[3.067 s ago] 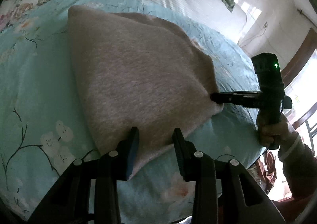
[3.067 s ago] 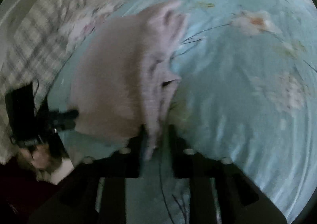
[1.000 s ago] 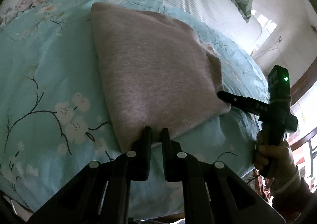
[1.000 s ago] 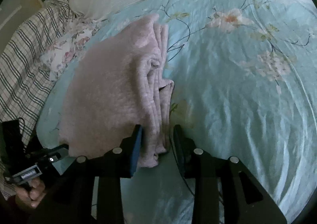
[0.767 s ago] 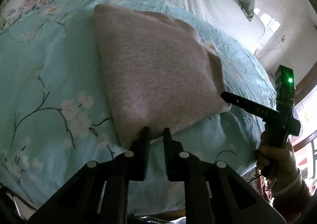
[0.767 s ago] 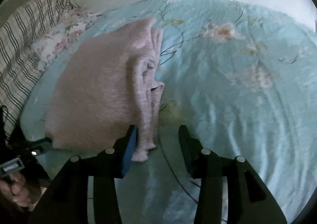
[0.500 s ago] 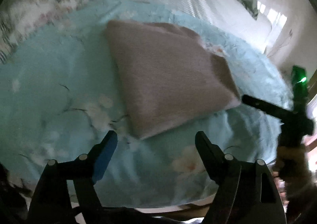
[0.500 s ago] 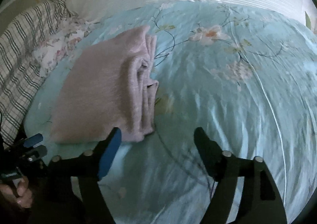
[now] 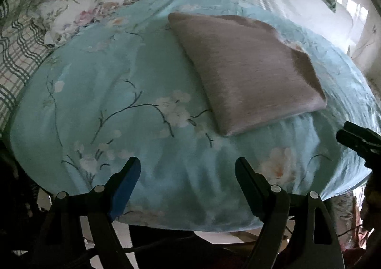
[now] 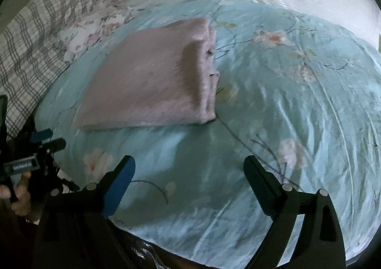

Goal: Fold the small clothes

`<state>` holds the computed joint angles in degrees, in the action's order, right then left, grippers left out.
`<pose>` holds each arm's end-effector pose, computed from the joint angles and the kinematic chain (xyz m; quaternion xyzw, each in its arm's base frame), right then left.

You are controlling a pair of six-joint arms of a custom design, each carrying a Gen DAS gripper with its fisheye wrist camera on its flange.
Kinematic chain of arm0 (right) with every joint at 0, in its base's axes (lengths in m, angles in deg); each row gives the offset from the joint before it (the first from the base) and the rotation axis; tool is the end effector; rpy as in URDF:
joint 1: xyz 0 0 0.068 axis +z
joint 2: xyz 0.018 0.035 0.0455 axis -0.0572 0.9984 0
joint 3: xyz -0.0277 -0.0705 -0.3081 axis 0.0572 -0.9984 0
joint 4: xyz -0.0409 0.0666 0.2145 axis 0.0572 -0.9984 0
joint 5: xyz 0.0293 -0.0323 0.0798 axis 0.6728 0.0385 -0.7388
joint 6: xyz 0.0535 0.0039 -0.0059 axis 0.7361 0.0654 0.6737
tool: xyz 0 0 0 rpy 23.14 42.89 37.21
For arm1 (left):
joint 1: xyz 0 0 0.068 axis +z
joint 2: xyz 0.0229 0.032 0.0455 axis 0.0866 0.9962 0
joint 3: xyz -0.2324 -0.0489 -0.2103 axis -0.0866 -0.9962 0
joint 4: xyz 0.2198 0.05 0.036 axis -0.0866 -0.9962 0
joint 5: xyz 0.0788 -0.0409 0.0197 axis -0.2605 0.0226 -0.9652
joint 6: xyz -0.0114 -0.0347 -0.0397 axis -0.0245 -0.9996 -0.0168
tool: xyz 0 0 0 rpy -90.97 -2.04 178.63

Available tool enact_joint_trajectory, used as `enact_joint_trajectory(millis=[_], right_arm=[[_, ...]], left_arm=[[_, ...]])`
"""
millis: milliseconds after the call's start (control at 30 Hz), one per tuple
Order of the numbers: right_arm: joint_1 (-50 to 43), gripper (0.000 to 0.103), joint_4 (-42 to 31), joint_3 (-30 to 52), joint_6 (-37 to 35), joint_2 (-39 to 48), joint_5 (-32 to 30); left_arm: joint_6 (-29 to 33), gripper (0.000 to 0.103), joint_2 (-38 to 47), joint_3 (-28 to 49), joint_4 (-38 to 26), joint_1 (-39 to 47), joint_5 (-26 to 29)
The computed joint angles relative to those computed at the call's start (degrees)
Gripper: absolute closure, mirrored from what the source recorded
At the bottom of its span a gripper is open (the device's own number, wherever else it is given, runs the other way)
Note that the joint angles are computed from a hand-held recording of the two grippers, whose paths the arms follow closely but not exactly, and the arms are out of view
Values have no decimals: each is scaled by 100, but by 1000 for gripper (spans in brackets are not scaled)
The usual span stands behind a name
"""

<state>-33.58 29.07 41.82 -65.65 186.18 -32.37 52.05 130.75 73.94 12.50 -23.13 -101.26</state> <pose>0.2432 -0.1192 0.1645 -0.1352 0.9377 0.1489 0.2832 0.1911 -0.0917 0.1696 -0.0073 0.9571 -0.0040 0.2896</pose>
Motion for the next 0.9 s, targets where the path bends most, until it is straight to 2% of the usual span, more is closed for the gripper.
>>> enact_joint_trajectory(millis=[100, 233, 300, 333, 400, 633, 900], right_arm=[[55, 10, -391, 137, -178, -48, -22], [42, 10, -813, 282, -455, -500, -129], [-29, 6, -1001, 343, -597, -781, -313], [-81, 0, -1077, 379, -665, -953, -435], [-101, 0, -1186, 422, -763, -1125, -566], [394, 0, -878, 397, -492, -768, -126], [837, 0, -585, 446, -125, -408, 124]], left_arm=[[105, 21, -77, 93, -185, -124, -301], [283, 21, -443, 465, -826, -498, -926], [334, 20, -634, 699, -1205, -626, -1103], [386, 19, -691, 797, -1321, -646, -1138], [485, 17, -758, 915, -1412, -727, -1297], [608, 17, -188, 1095, -1215, -751, -1558], [656, 17, 243, 1244, -1049, -479, -1289]])
